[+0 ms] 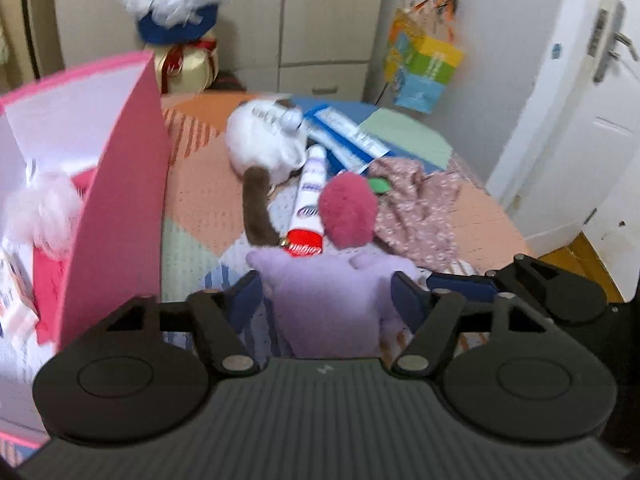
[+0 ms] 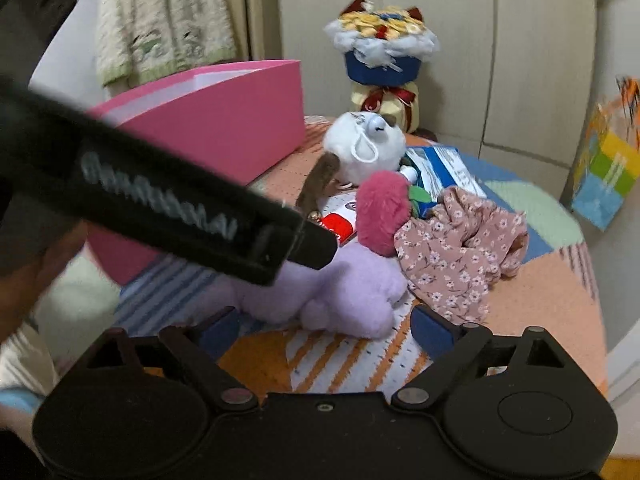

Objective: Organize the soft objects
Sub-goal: 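Reach both grippers to the lilac plush toy and grasp it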

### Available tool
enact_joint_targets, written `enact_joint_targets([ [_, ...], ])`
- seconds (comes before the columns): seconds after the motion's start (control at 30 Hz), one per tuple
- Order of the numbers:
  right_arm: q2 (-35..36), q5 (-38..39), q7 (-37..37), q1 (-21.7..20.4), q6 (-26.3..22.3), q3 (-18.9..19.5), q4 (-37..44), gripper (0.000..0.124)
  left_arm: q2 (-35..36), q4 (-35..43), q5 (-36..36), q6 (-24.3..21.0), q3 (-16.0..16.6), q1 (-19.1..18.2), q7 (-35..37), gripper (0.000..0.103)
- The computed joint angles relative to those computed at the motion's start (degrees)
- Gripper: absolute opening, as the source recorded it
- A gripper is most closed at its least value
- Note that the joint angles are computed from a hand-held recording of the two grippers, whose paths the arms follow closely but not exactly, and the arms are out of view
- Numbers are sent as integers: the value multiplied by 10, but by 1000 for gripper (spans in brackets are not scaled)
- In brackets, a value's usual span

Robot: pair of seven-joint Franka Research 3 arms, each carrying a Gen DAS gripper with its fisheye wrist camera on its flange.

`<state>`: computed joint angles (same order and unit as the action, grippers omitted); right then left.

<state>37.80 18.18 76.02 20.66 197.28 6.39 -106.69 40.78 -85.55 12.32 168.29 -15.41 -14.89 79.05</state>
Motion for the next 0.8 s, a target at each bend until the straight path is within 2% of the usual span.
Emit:
enact_joint_targets([
  [0.07, 12, -19, 27, -59, -2, 61, 12, 95, 10, 13, -12, -20, -11, 9, 2, 57],
  [0.1, 18, -30, 43, -87, -6, 90, 16, 96, 15, 13, -27, -23, -31, 24, 11, 55],
  [0.17, 29, -43, 65, -109, 12, 115, 18, 100, 13, 3, -38, -12, -30, 25, 4, 53],
  [0.2, 32, -46, 74, -106, 18, 113, 19, 100, 11, -3, -38, -3, -26, 22, 1, 52],
  [0.27, 34, -26, 77, -56, 20, 65, 28, 102, 12, -8, -38, 5, -24, 20, -4, 50],
  [0.37, 44, 54, 64, 69, 10, -56, 53, 103, 11, -9, -38, 3, -27, 23, -3, 46],
  [0.4, 49, 76, 61, 96, 10, -80, 59, 103, 8, -12, -32, 2, -25, 22, 2, 44],
  [0.5, 55, 112, 60, 118, 11, -99, 69, 103, 0, -21, -21, 5, -16, 13, 5, 43],
  [0.53, 57, 119, 57, 123, 12, -103, 71, 103, 0, -23, -22, 6, -22, 18, 9, 43],
  [0.57, 59, 129, 54, 132, 11, -113, 73, 101, 2, -24, -32, 5, -44, 34, 23, 43],
  [0.6, 62, 145, 52, 146, 11, -127, 77, 98, 7, -27, -49, 0, -80, 62, 47, 42],
  [0.63, 69, 173, 47, 179, 4, -162, 83, 93, 8, -32, -64, 3, -98, 76, 57, 42],
  [0.67, 78, 211, 27, 212, -2, -196, 91, 91, 6, -40, -71, 14, -101, 79, 62, 42],
  [0.7, 80, 209, 38, 225, -2, -211, 88, 90, 3, -48, -72, 23, -99, 78, 65, 42],
  [0.8, 77, 226, 29, 230, 12, -207, 80, 89, -11, -74, -70, 43, -94, 75, 67, 42],
])
